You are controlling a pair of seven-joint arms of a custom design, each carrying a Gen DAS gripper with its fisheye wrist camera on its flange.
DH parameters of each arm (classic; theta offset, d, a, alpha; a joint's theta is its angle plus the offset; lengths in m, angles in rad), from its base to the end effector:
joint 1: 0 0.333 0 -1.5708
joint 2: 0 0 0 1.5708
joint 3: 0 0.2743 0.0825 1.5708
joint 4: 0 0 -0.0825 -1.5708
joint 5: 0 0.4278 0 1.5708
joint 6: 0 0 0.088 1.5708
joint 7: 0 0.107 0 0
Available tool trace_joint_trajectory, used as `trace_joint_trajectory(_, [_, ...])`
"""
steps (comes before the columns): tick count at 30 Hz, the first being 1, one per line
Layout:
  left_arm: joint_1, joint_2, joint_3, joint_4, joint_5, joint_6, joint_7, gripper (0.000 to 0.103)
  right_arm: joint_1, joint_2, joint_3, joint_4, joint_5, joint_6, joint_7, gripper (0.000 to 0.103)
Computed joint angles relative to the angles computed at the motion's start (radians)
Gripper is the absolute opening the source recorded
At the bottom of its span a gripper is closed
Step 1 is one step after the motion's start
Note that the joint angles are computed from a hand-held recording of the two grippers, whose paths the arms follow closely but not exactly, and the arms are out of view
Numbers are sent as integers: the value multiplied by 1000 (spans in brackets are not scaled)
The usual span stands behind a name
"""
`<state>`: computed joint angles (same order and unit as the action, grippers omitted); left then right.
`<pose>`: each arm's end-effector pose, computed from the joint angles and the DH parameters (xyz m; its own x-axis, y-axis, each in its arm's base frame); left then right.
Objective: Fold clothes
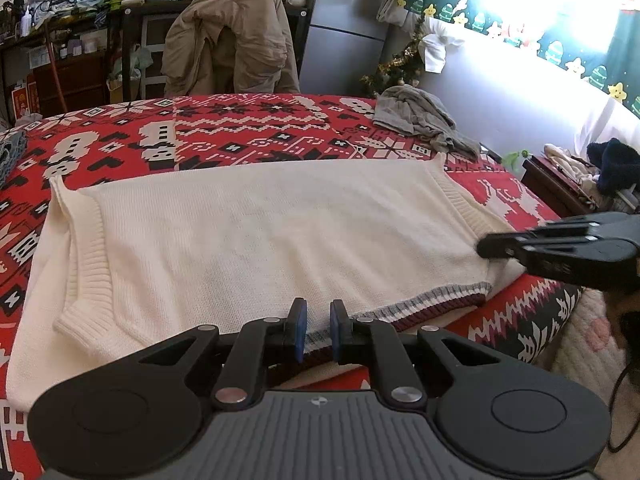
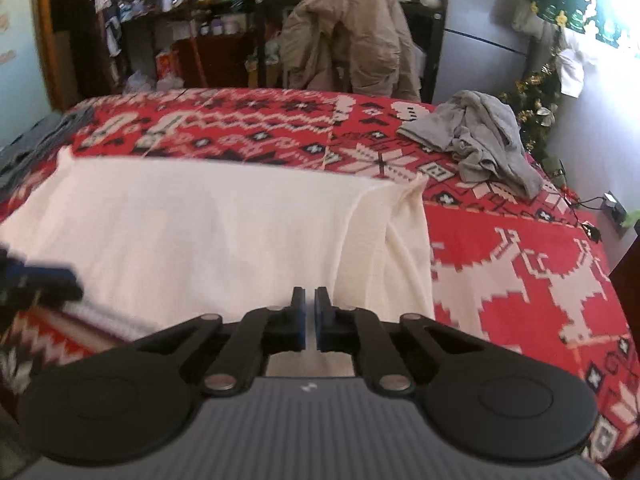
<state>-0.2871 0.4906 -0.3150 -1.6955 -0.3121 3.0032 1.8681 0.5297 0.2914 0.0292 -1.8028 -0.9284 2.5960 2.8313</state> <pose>0.6337 -0.3728 0.3563 -0.5479 -0.8164 0.1825 -0.6255 0.2549 -0.7374 0.5809 0.3805 0.3716 -0.0244 -0.9993 0.0293 -0.7005 -0.0038 -0.7136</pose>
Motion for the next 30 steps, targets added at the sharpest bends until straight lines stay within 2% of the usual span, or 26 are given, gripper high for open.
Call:
trace_joint_trajectory(4, [-5, 1, 6, 1, 6, 1, -5, 13, -8, -70, 12, -77, 17, 11, 49, 5])
trace_joint_trajectory(9, [-13, -1, 14, 0, 18, 1, -15, 13, -6, -53, 12, -50, -87, 65, 143, 6])
trace_joint_trajectory(12, [-11, 0, 12, 1, 19, -1, -17, 13, 1, 12, 18, 21, -77, 70, 76, 6])
trace_joint_trajectory(15, [-1, -2, 2, -4, 12, 2, -9, 13, 13, 53, 20, 61, -9, 42, -13, 6])
trace_joint_trajectory(19, [6, -2, -6, -7, 3, 7, 0, 13, 22, 12, 14, 24, 47, 9, -49, 8])
trace_joint_trajectory(20, [7, -1, -8, -6, 1, 6, 2, 13, 26, -7, 12, 8, 50, -15, -43, 8])
trace_joint_trajectory(22, [11, 0, -14, -9, -4, 14, 10, 13, 25, -60, 3, -50, 13, -9, 21, 8])
trace_joint_trajectory(27, [14, 0, -17, -9, -9, 15, 20, 13, -31, -131, 18, -137, 20, -21, 105, 11])
trace_joint_trajectory(30, [15, 0, -18, -7, -14, 11, 23, 13, -62, -142, 21, -165, 12, 13, 148, 11])
